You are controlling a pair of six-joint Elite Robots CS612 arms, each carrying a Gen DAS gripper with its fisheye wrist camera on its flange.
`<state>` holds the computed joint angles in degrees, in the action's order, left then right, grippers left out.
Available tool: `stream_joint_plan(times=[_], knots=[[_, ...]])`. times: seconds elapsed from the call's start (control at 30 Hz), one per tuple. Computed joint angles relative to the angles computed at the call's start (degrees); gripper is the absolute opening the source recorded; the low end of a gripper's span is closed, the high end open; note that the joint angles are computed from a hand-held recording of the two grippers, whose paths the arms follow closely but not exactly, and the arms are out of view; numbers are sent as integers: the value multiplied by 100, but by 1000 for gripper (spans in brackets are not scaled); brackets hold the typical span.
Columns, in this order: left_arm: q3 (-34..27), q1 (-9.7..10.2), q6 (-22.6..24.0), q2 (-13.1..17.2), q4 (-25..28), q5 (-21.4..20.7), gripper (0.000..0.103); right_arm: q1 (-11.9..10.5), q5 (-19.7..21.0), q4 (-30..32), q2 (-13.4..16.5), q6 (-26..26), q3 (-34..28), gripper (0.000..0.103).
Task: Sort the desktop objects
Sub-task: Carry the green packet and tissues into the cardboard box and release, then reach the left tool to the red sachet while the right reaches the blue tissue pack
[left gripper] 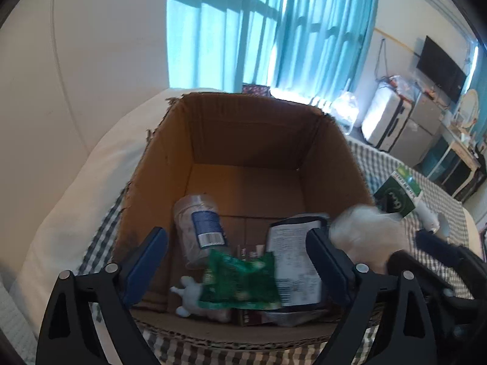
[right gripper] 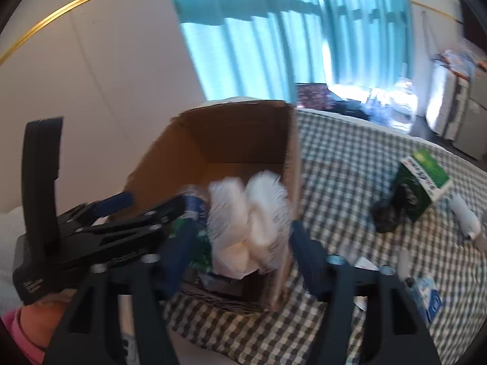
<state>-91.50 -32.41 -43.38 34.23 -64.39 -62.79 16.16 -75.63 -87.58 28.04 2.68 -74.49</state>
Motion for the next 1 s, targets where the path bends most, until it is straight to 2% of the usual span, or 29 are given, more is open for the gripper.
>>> stream_joint_plan(times=[0.27, 0.37, 0.67, 0.9, 1.0], knots=[[-199, -164, -34, -68, 252, 241, 96, -92, -378, 85, 66, 319, -373, 76], [-244, -331, 114, -120, 210, 444, 103, -122, -597, 109, 107, 349, -619, 76], [-170, -754, 448, -269, 41, 721, 103, -278, -1179, 372, 238, 318, -1387, 79], [98, -964, 348, -320, -119, 536, 103, -635, -1452, 733, 488, 436, -2061, 85], [314, -1018, 452, -337, -203, 451, 103, -875, -1240, 1098, 549, 687, -2270, 85]])
